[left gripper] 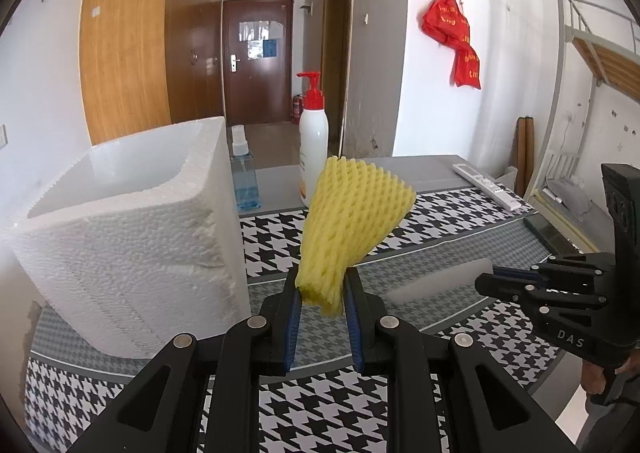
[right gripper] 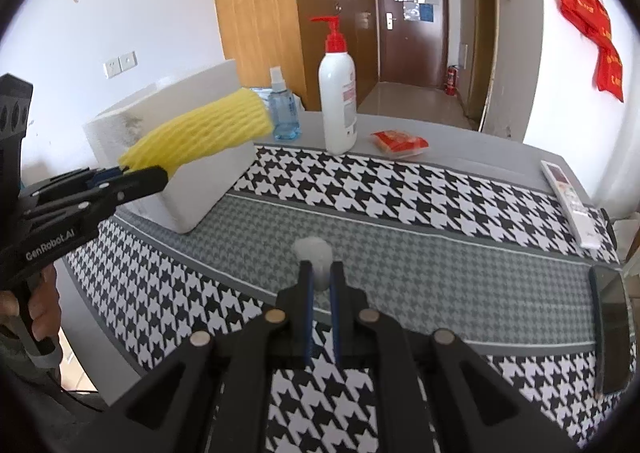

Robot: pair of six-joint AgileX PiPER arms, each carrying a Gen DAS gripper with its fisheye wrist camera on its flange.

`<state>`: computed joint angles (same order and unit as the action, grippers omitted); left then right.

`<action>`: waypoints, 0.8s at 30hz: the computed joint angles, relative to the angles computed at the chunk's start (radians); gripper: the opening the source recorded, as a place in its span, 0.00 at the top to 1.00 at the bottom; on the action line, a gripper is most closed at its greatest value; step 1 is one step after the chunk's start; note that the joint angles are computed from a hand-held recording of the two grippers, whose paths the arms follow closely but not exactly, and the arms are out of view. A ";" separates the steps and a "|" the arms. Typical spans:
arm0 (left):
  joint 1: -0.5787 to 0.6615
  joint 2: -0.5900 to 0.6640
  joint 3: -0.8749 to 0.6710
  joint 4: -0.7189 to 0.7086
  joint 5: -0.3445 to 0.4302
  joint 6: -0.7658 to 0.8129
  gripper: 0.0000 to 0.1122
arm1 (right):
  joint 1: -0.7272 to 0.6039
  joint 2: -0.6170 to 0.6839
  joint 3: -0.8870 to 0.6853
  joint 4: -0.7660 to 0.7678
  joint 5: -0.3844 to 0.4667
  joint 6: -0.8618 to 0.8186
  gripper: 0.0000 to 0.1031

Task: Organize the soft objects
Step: 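Carry the yellow foam net sleeve with the left tool over the white foam box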

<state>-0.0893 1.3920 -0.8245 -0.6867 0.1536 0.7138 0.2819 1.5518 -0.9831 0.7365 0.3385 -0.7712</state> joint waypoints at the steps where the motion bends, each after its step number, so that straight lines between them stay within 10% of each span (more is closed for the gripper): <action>1: 0.001 -0.004 0.003 -0.006 0.001 0.006 0.80 | 0.000 -0.009 0.007 0.012 -0.001 -0.007 0.91; 24: 0.033 -0.100 0.039 -0.106 0.005 0.112 0.80 | 0.052 -0.149 0.021 -0.061 -0.069 0.142 0.92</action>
<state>-0.0567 1.2922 -0.7859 -0.7931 0.1586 0.8261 0.3343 1.4027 -0.9621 0.6752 0.2692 -0.6297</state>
